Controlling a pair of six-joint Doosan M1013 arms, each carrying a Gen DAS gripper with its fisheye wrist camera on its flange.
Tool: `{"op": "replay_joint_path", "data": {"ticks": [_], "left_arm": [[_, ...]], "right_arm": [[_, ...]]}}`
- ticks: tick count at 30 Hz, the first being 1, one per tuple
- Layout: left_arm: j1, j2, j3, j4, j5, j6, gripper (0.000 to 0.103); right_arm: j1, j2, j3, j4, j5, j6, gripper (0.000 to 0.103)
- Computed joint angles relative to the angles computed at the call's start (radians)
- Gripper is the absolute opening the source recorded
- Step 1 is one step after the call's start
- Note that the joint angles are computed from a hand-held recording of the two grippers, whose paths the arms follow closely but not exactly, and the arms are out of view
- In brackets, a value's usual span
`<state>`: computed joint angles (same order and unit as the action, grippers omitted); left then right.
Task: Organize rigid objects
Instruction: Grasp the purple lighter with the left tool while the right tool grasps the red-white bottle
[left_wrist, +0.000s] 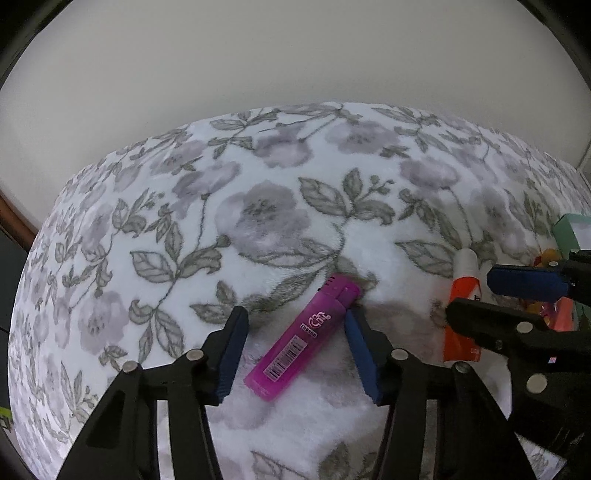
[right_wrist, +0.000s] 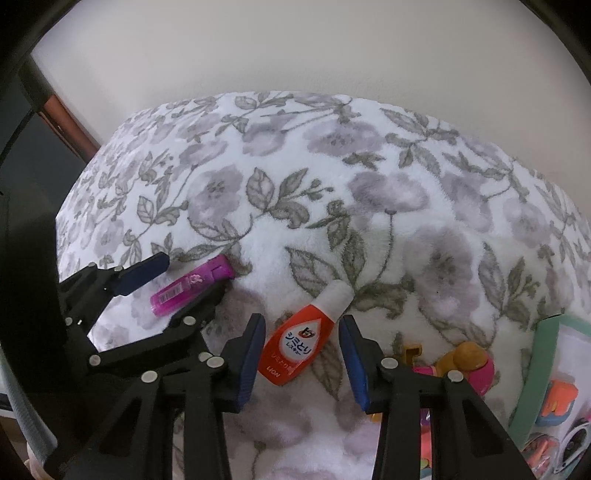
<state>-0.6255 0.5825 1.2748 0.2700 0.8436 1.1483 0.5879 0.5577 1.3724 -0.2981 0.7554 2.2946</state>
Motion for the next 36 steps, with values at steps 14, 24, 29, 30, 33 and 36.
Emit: {"op": "replay_joint_path", "data": {"ticks": [14,24,29,30,33,36], "left_arm": [[0.047,-0.021,0.042,-0.103,-0.068,-0.099,0.026],[0.04,-0.027,0.053,-0.068,-0.08,-0.14,0.025],[0.039,-0.028,0.055,-0.067,-0.079,-0.147,0.024],[0.041,-0.03,0.057,-0.073,-0.083,-0.152,0.024],[0.043,-0.034,0.063,-0.079,-0.091,-0.162,0.023],[0.042,-0.037,0.066,-0.073,-0.086,-0.165,0.02]], "right_arm": [[0.009,0.023,-0.017,-0.018,0.03,-0.005,0.042],[0.032,0.043,-0.03,-0.098,0.063,0.007,0.041],[0.037,0.044,-0.03,-0.128,0.061,0.004,0.024],[0.037,0.043,-0.028,-0.13,0.059,0.0,0.024],[0.036,0.039,-0.018,-0.126,0.045,0.004,0.024],[0.036,0.032,-0.009,-0.123,0.039,0.004,0.024]]}}
